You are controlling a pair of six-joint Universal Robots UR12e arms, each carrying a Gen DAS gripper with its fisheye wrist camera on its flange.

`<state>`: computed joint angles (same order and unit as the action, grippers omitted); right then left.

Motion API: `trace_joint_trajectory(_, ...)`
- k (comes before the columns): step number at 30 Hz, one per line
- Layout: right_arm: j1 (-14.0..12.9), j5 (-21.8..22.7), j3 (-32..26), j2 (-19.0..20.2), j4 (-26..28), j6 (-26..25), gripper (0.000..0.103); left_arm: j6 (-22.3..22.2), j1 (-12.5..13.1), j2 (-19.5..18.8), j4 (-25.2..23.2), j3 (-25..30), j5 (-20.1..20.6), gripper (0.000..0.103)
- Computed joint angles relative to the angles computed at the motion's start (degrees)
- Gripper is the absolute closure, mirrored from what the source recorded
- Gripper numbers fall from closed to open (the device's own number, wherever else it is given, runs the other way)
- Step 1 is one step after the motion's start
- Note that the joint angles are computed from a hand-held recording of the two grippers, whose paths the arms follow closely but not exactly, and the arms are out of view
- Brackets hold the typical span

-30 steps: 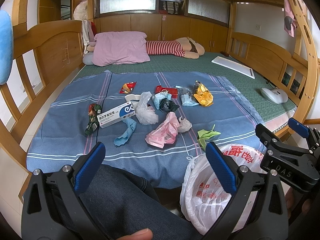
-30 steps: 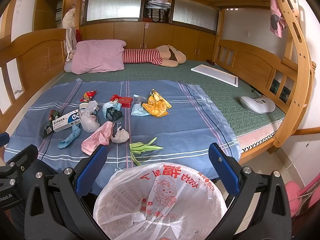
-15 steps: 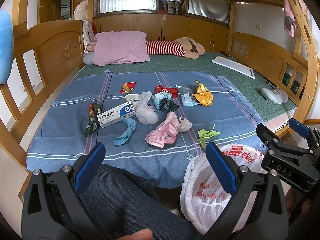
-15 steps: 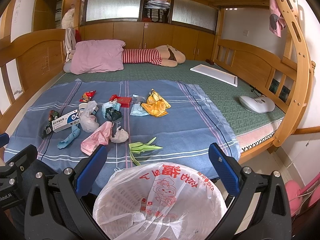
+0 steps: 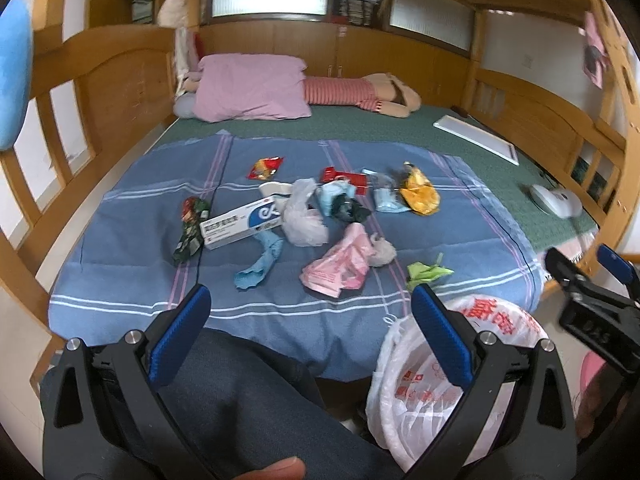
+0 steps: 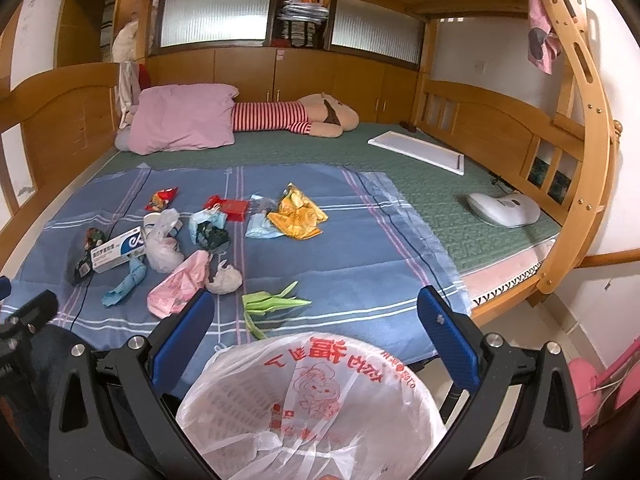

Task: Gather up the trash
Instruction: 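Grasp the green paper origami with the right tool while the left tool reaches the pink paper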

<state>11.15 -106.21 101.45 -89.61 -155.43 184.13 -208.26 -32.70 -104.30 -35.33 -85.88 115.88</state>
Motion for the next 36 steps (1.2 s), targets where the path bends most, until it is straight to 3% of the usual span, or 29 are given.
trace_joint_trajectory(7,-0.3,0.5,-1.5,2.1,-0.2,0.3,0.003,0.3,1.5,-1.5,1.1,1.3,1.0,0.003)
trace_joint_trajectory(12,-0.8,3.0,-3.7,4.4,3.3,-0.9,0.003,0.2,3.5,-4.0,0.6,3.8,-1.9,0.003)
trace_joint_trajectory(15,-1.9,4.5,-5.8,6.3,8.7,0.0,0.003,-2.3,5.8,-5.8,-0.8,5.5,-7.4,0.003)
trace_joint_trajectory(18,-3.7,9.5,-7.2,8.0,12.8,2.6,0.003,-6.4,8.7,-7.5,-2.5,6.7,-17.4,0.004)
trace_joint_trajectory(20,-4.3,12.1,-8.1,9.5,15.1,3.6,0.004,-8.0,10.3,-8.6,-2.7,7.0,-24.5,0.010)
trace_joint_trajectory(22,-5.1,16.2,-9.4,11.2,17.7,5.1,0.010,-8.9,10.8,-9.3,-3.4,7.1,-27.0,0.015)
trace_joint_trajectory(25,-6.0,21.5,-11.8,13.9,21.5,7.7,0.010,-10.5,11.5,-10.6,-4.4,7.2,-30.9,0.015)
trace_joint_trajectory(29,-6.1,25.2,-15.0,17.2,25.8,9.7,0.010,-14.3,12.4,-12.2,-2.8,7.0,-35.5,0.013)
trace_joint_trajectory(30,-6.1,25.6,-15.6,17.9,26.4,10.1,0.015,-15.7,12.7,-12.6,-4.0,7.4,-36.8,0.013)
trace_joint_trajectory(31,-6.0,25.5,-16.1,18.6,26.8,10.2,0.028,-16.7,12.9,-12.7,-3.8,7.2,-38.0,0.013)
trace_joint_trajectory(32,-5.9,25.1,-16.3,19.0,27.1,10.2,0.034,-17.3,13.0,-12.8,-3.2,6.9,-38.6,0.013)
trace_joint_trajectory(33,-5.9,25.9,-16.5,19.3,27.4,10.4,0.056,-17.6,13.0,-12.8,-2.9,6.8,-38.8,0.013)
trace_joint_trajectory(34,-6.3,28.0,-16.4,19.7,27.9,10.8,0.068,-17.5,13.0,-12.7,-2.5,6.8,-38.4,0.013)
trace_joint_trajectory(36,-6.7,29.3,-15.3,19.3,26.0,11.7,0.070,-16.3,12.3,-12.9,-2.4,7.3,-35.9,0.011)
